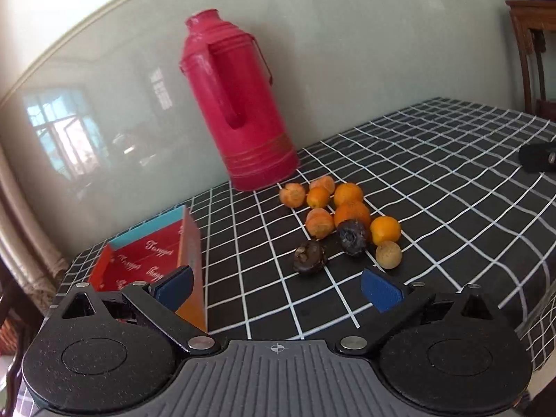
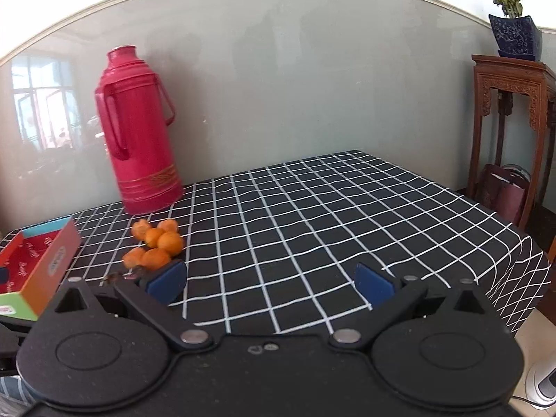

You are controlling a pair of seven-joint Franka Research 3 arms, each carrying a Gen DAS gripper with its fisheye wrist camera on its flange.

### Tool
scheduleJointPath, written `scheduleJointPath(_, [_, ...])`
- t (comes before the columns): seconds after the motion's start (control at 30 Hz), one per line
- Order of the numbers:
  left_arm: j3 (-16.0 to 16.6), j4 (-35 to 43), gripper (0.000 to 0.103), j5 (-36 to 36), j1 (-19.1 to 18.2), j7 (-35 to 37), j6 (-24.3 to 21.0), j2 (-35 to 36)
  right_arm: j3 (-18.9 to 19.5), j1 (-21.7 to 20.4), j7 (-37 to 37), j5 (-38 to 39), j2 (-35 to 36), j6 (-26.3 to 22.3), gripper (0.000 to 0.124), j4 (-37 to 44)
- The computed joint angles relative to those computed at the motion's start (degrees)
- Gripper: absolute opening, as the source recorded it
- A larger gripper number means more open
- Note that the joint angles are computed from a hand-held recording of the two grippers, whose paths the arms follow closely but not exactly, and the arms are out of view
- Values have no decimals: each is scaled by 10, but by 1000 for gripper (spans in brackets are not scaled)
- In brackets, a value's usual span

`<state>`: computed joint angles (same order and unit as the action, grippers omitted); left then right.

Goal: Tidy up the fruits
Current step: 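Reach the left gripper to the dark mangosteen and close on it, then carry the mangosteen with the left gripper into the red box and open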

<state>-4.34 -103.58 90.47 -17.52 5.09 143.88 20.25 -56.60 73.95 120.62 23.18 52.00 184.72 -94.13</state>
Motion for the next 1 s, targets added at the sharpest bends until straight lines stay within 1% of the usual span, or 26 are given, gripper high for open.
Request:
scheduleJointPath(0.03, [0,16,88,-11,6,22,11,15,-4,-2,5,3,11,-3,97,9])
scheduleJointPath(0.07, [0,33,79,-33,13,52,27,31,-5,-6,10,3,19,-6,97,16])
scheduleJointPath(0.13, [6,57,77,-66,20,84,53,56,3,-15,12,-2,22,-4,97,23])
scheduleJointPath(0.23, [25,90,77,-72,16,101,85,86,8,-22,14,-10,26,-8,97,32])
scheduleJointPath(0.33, [41,122,76,-90,13,119,114,115,-2,-17,21,-12,38,-4,97,35])
scheduleJointPath(0.37, [45,129,67,-101,12,127,118,122,-1,-19,21,-12,39,-7,97,39])
scheduleJointPath(0.4, [46,137,60,-122,14,142,123,130,0,-21,22,-14,40,-9,97,41])
scheduleJointPath(0.43, [45,143,51,-146,19,157,134,136,4,-23,22,-16,38,-9,97,43])
scheduleJointPath(0.47, [46,153,49,-168,22,167,141,146,11,-29,21,-19,35,-10,97,45])
scheduleJointPath(0.5, [51,157,49,-180,20,168,144,150,16,-34,21,-23,32,-14,97,48])
scheduleJointPath(0.6, [77,157,49,-180,5,143,166,153,30,-44,27,-33,26,-17,97,52])
scheduleJointPath(0.73, [99,156,49,-178,-6,119,186,155,48,-57,35,-50,17,-20,97,57])
scheduleJointPath(0.8, [108,157,48,-172,-9,94,198,158,45,-55,38,-58,20,-23,97,60])
scheduleJointPath(0.83, [108,158,42,-175,-6,88,209,160,43,-54,40,-62,22,-24,97,62])
scheduleJointPath(0.87, [111,157,39,-173,-7,78,216,160,41,-53,42,-66,23,-25,97,63])
scheduleJointPath(1.0, [127,154,39,-144,-24,35,209,158,33,-49,53,-75,31,-27,97,67])
